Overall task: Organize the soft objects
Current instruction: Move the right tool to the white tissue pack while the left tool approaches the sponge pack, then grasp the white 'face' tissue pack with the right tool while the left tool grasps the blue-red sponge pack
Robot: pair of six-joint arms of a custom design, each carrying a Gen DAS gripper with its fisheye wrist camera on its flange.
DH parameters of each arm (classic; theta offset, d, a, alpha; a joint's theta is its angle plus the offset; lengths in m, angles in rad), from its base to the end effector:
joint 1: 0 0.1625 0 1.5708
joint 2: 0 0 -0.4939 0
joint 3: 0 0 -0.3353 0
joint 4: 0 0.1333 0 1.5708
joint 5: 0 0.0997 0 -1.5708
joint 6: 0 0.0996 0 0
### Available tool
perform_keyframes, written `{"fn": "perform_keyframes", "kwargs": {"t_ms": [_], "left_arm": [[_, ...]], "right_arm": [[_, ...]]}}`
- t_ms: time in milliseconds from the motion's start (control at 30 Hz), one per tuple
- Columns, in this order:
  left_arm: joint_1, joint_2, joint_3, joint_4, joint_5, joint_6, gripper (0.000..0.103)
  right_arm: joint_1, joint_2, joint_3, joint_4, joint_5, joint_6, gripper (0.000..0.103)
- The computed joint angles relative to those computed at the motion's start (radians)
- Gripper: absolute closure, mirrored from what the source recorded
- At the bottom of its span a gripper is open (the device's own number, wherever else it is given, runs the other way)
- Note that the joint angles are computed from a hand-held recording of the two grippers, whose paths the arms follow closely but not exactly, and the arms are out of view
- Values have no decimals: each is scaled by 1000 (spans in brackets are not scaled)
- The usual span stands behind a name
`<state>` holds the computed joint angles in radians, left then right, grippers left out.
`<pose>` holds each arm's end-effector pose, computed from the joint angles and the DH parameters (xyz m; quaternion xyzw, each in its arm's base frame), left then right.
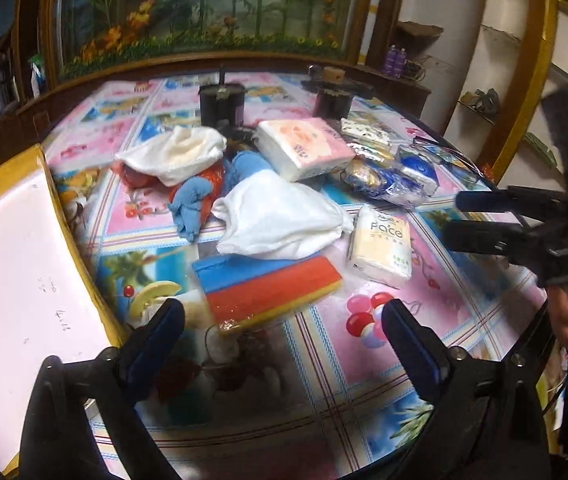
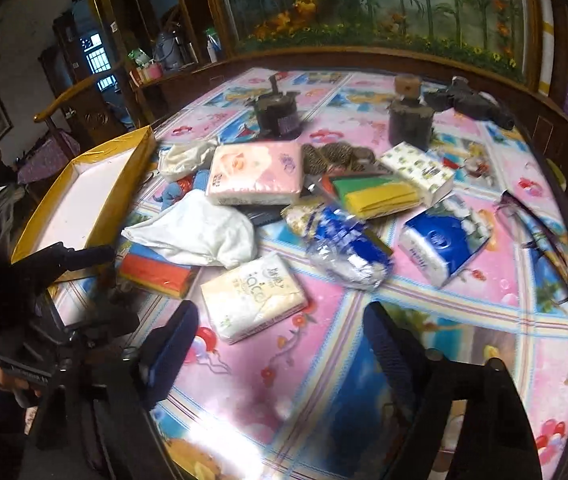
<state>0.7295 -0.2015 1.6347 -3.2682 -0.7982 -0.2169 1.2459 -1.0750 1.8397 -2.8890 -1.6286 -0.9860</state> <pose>-0.3455 -0.5809 -0.1136 0.2348 0.8891 -0.2938 0.2608 -0.0751 -0.6226 0.3326 0.3046 -0.9121 0.1996 0.1885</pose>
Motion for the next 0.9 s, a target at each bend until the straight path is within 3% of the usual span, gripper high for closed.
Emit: {"fn": "perform_keyframes", "kwargs": {"t_ms": [200,333,467,533,600,700,900], "left_arm": [[-2,4,16,-62,-2,45,8],[0,4,17,-65,0,53,8],[0,4,17,-65,-1,51,8],[1,5,14,-61,1,49,8],[2,7,10,-55,4,47,8],[3,7,11,-62,-1,46,8],[20,-12,-9,-1,-31,-20,8]], "right_arm": [[28,54,5,-52,-60,5,23],[58,99,9,-161,-124,-49,20],[72,130,-3,-171,-160,-113,15],[67,130,-2,-169,-140,-133,16],[60,121,-11,-115,-118,-141,32],[48,108,-25,-62,-83,-136,35],[-4,76,-65,39,131,-79,36]]}}
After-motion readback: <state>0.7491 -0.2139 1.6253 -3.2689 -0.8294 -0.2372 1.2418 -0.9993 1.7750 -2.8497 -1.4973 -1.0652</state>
